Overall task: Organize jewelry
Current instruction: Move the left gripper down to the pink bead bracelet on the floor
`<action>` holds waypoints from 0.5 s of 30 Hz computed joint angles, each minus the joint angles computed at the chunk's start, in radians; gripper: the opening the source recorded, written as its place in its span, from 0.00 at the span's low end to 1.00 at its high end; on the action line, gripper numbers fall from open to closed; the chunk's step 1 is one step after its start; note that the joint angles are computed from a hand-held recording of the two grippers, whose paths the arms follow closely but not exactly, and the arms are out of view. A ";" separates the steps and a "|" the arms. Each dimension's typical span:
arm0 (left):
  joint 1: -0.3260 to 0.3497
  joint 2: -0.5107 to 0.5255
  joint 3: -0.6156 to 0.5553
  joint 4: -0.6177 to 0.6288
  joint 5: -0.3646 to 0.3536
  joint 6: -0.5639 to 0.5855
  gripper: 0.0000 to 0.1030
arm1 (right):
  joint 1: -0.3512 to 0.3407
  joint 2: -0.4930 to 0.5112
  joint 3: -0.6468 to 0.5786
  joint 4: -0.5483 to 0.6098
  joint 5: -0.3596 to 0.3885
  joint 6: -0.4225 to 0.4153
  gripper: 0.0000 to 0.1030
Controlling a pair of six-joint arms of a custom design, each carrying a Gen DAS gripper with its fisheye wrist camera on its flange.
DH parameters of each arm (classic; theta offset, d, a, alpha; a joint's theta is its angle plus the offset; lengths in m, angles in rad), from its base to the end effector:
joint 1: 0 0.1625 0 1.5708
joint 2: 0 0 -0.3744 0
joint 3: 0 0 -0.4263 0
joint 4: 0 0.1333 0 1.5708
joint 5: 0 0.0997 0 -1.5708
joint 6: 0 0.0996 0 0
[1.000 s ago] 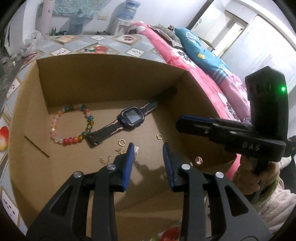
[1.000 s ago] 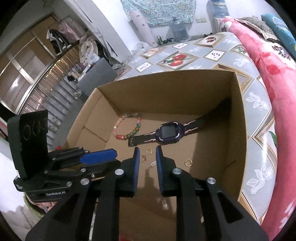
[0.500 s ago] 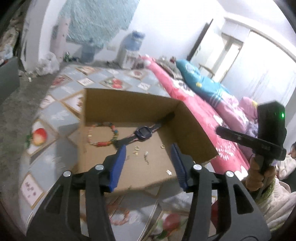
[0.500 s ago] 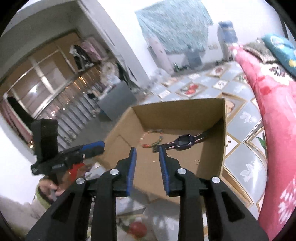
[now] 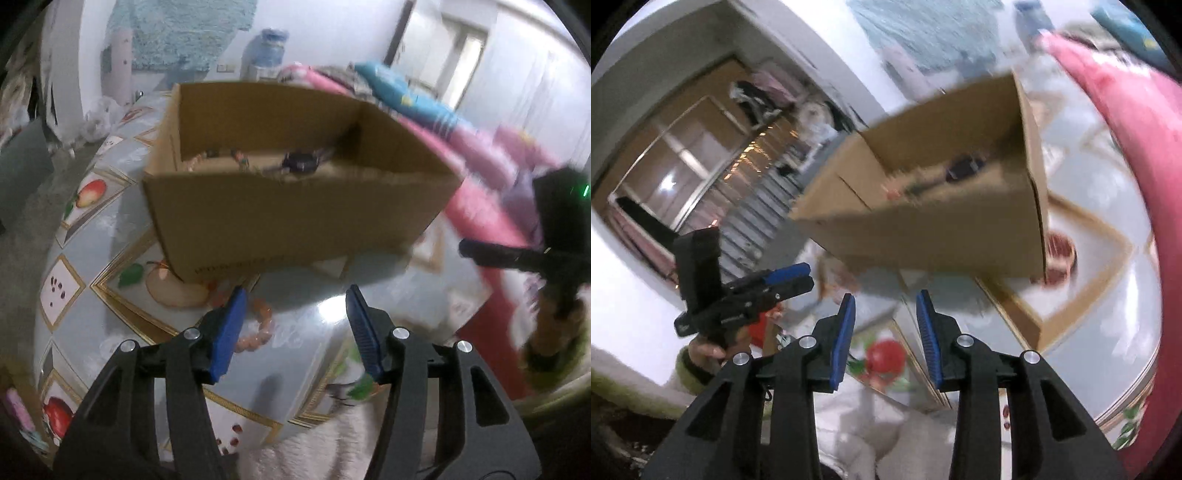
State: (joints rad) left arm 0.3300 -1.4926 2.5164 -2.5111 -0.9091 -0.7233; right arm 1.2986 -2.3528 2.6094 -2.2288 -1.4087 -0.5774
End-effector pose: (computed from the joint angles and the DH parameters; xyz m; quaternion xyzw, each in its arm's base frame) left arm -0.2622 -0.2954 0.0850 0.2549 0.9100 -0.2480 0.2131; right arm 0.0690 -0.3086 0.2684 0.1644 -0.9629 0.2137 0.0096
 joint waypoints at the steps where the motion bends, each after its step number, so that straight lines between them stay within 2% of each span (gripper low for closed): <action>1: 0.009 0.037 -0.014 0.012 0.005 0.012 0.47 | -0.011 0.004 0.003 0.000 0.001 0.005 0.33; 3: 0.018 0.081 -0.034 0.048 0.013 0.014 0.35 | -0.031 0.017 0.007 -0.005 0.004 0.013 0.33; 6: 0.038 0.120 -0.055 0.092 0.027 0.020 0.26 | -0.043 0.021 0.015 -0.021 -0.003 0.009 0.33; 8: 0.048 0.140 -0.072 0.144 0.046 -0.005 0.23 | -0.054 0.016 0.021 -0.022 0.002 0.002 0.33; 13: 0.075 0.150 -0.075 0.130 0.056 -0.004 0.16 | -0.066 0.012 0.037 -0.063 -0.020 -0.015 0.33; 15: 0.078 0.151 -0.070 0.115 0.061 0.001 0.08 | -0.064 -0.006 0.051 -0.077 -0.039 -0.021 0.33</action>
State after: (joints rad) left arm 0.4076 -1.3418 2.4460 -2.3963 -0.8485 -0.7226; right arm 1.2346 -2.3589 2.6603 -2.3057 -1.4479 -0.5989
